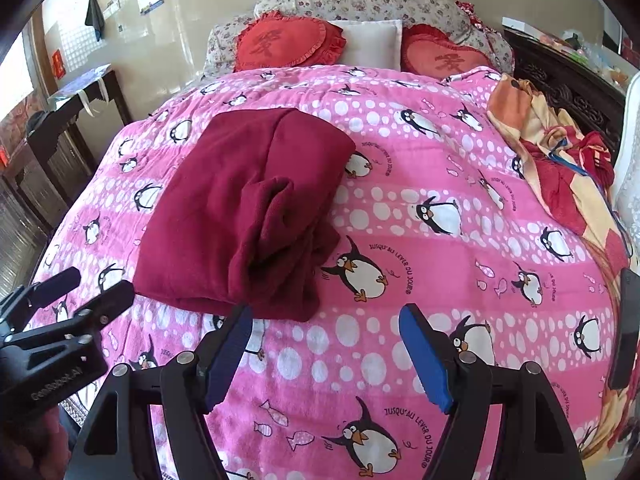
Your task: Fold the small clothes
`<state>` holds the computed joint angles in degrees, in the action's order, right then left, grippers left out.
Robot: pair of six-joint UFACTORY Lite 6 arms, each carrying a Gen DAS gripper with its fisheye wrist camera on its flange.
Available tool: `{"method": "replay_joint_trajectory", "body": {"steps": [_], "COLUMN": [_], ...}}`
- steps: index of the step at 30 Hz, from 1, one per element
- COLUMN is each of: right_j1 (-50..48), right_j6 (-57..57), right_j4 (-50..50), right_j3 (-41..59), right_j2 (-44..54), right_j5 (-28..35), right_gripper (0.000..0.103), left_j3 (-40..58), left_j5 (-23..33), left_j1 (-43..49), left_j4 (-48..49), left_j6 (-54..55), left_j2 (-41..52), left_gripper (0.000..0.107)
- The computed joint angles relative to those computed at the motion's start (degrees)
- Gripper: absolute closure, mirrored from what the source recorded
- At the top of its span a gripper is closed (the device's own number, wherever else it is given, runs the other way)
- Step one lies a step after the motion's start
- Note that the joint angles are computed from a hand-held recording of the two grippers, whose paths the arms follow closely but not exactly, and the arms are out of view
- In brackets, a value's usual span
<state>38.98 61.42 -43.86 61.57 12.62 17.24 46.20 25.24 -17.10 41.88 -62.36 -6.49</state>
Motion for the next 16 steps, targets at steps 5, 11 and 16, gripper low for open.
{"method": "replay_joint_trajectory", "body": {"steps": [5,11,16], "right_j1": [0.65,1.74,1.25], "right_j6": [-1.34,2.46,1.68], "right_j4": [0.32,-5.04,-4.26], "right_j3": [-0.92,-2.13,-2.80], "right_j2": [-2.90,-5.55,-6.34], "right_j5": [0.09,2.12,2.11], "right_gripper": [0.029,0.029,0.029], "left_j3": [0.93,1.25,0.28], "left_j5": [1.83,0.36,0.79], "left_j1": [-1.24,-0.36,-0.80], "left_j4": [1.06,-3.61,0.13], "left_j6": [-1.26,3.41,-0.97], "left_j2": [0.67,0.66,-1.03], "left_gripper": [0.024,0.024,0.024]}}
